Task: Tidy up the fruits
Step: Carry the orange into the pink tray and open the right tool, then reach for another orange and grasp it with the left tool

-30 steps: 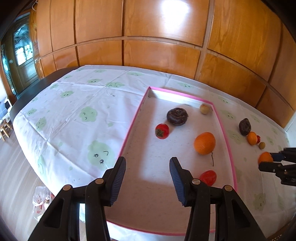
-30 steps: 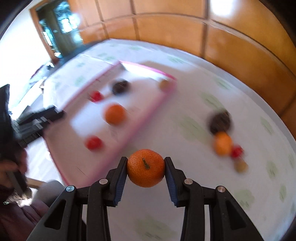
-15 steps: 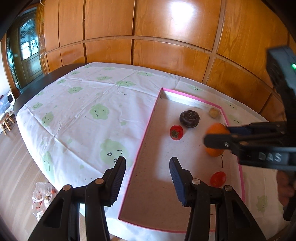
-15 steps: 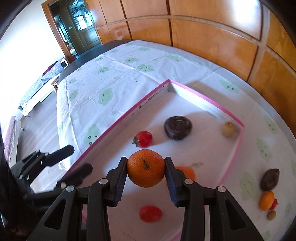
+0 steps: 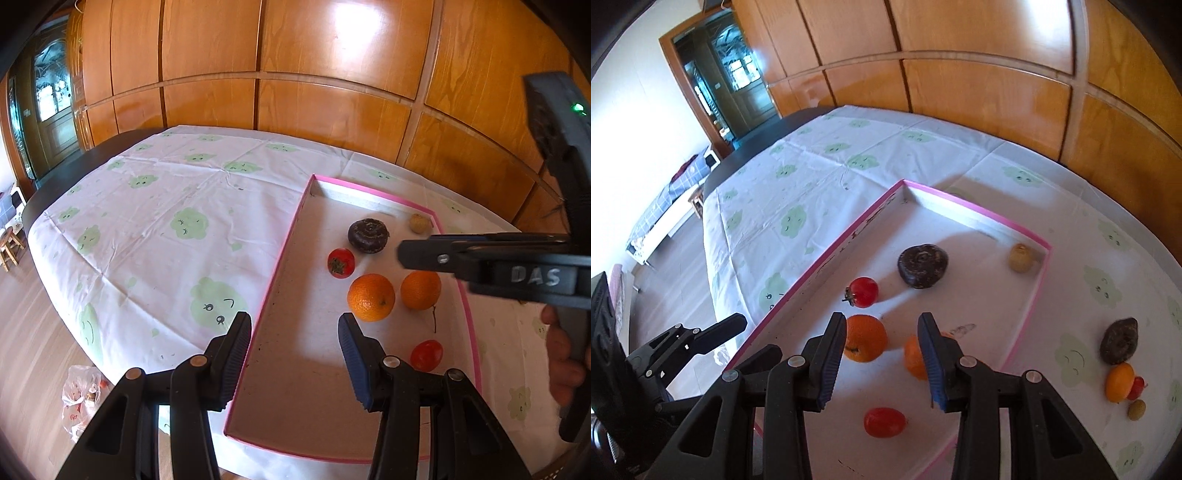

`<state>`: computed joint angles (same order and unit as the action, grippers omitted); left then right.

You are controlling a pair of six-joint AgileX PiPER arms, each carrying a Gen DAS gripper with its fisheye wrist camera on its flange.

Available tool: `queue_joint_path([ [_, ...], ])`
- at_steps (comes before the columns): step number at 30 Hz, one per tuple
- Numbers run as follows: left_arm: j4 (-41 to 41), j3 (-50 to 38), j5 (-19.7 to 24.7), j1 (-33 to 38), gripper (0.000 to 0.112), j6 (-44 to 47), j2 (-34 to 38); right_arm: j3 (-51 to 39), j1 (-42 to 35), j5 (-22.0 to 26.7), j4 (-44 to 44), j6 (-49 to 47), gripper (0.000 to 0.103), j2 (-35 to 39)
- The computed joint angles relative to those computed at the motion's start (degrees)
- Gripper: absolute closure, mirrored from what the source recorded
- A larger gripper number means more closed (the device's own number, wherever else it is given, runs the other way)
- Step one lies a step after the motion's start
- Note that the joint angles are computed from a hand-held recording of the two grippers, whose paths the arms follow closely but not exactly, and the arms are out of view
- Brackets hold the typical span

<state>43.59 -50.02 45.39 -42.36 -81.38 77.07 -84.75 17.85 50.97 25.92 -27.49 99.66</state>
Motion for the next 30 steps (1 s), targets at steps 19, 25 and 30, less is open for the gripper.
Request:
queue_joint_path([
  [19, 0.6, -6.1, 2.3, -6.1, 0.062, 2.6, 3.8, 10.7, -24.5, 1.4, 3.0, -11.1, 0.063, -9.6],
  [25, -0.3, -9.0, 2.5, -7.7, 0.062, 5.1, 6.1, 11.2, -33.4, 2.2, 4.1, -14.5, 0.063, -9.5],
  [30, -1.6, -12.1, 1.9, -9.1, 0.062, 7.8, 8.9, 9.2, -37.9, 1.1, 1.2, -14.0, 0.063, -7.7],
])
